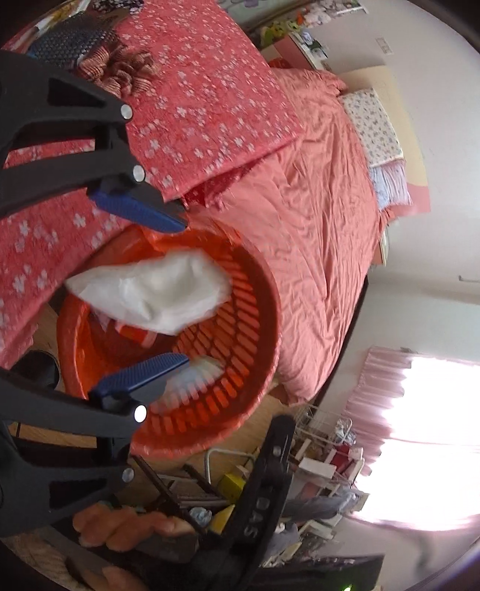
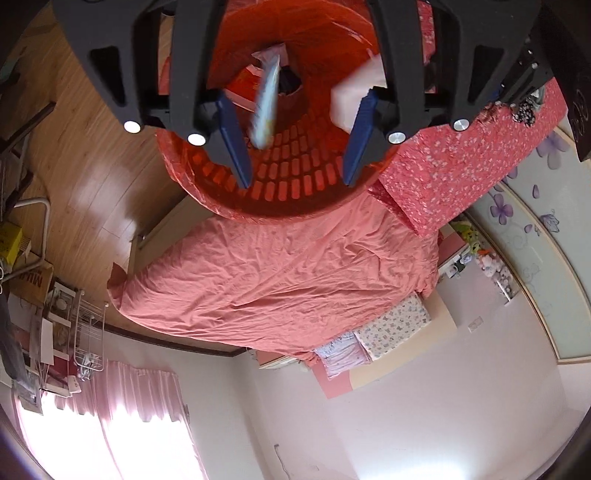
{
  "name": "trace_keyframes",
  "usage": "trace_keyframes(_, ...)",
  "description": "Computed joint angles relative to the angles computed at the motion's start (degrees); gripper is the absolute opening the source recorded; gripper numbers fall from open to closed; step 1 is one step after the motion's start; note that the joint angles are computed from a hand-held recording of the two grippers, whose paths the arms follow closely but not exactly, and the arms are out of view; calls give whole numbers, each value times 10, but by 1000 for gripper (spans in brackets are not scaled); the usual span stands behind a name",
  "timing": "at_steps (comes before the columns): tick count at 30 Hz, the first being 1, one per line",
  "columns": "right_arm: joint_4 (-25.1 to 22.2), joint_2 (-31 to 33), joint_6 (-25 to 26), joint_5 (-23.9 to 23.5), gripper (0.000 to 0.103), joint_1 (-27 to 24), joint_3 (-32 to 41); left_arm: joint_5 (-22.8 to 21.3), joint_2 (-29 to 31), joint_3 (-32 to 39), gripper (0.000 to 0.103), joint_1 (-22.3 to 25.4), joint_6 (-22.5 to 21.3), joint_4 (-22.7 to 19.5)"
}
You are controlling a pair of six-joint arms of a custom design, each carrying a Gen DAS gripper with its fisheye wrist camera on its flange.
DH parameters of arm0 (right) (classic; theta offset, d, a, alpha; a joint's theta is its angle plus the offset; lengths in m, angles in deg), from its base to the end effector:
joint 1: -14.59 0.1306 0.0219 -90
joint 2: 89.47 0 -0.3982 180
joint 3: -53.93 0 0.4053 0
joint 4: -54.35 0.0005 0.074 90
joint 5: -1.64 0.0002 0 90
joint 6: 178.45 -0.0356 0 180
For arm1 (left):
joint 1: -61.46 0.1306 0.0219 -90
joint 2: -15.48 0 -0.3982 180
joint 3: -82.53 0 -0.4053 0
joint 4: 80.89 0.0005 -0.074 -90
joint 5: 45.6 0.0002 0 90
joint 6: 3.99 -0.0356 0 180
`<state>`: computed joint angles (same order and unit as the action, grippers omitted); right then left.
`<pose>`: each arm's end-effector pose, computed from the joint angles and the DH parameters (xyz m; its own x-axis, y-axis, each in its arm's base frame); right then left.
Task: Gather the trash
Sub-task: 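Open both tools to drop the tissue and tube into the basket, then grasp the grey-blue sock with the left tool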
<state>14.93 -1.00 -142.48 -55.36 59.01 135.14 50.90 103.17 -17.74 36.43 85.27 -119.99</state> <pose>0.3599 0.3249 0.4017 -0.5643 0.3974 -0.7237 0.2325 0.9176 0.3225 0.4345 -0.2079 0.3921 -0.6569 0.3209 -0.6822 0.4988 0.8636 -0.0741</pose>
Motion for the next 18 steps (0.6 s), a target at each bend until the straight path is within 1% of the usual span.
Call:
trace_keyframes(5,-39,9,-2,22,55,19,16,-22,-27,-25,67,25,-9,-1)
trace_keyframes(10,-63,25,5,38,55,40,45,-30,-81,-61,67,66,-18,-8)
trace_keyframes(14,-86,56,22,47,55,64,84,-36,-127,-88,69,113,-27,-13)
trace_keyframes(18,-97,85,36,44,55,88,116,-29,-164,-108,70,179,-36,-27)
